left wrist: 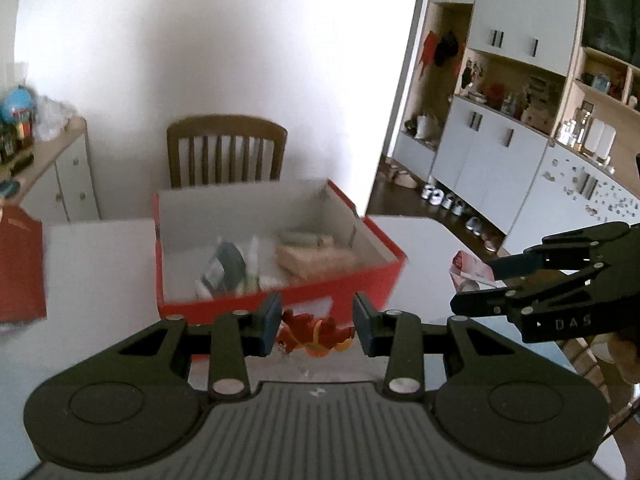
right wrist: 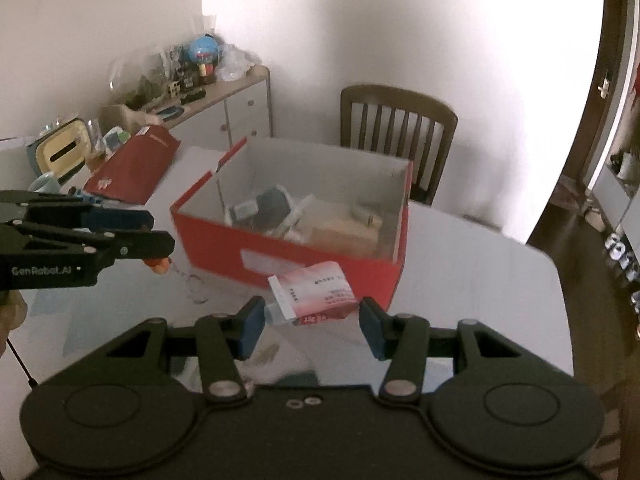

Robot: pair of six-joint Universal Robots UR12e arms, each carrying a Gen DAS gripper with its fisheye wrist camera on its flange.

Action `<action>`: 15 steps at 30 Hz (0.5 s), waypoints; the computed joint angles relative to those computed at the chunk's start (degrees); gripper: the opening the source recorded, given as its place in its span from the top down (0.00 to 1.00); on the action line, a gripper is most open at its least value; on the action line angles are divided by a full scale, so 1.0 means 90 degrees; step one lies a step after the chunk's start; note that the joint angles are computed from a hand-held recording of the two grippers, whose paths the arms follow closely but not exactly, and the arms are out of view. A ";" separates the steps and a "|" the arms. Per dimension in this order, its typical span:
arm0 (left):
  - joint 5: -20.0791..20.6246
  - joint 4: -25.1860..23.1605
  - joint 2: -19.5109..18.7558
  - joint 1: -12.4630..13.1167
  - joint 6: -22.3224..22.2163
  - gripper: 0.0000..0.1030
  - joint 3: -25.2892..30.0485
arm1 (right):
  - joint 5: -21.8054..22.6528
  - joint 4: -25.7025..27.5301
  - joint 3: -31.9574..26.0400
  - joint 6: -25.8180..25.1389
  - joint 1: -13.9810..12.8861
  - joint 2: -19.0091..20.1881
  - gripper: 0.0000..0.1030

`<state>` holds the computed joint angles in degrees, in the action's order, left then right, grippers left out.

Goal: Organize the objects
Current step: 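Carry keychain and pink packet with both tools over the red shoebox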

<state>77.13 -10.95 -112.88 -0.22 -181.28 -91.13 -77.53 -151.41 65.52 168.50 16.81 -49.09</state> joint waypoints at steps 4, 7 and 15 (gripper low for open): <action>0.0223 -0.0195 -0.0242 -0.0011 0.0125 0.64 0.0480 | -0.0005 0.0167 -0.0587 -0.0096 0.0005 0.0330 0.51; 0.0354 -0.0370 -0.0437 -0.0002 0.0240 0.64 0.0840 | -0.0030 0.0340 -0.1023 -0.0189 0.0018 0.0585 0.51; 0.0863 -0.0972 -0.0947 -0.0022 0.0443 0.64 0.1708 | -0.0111 0.0868 -0.2199 -0.0293 0.0061 0.1282 0.51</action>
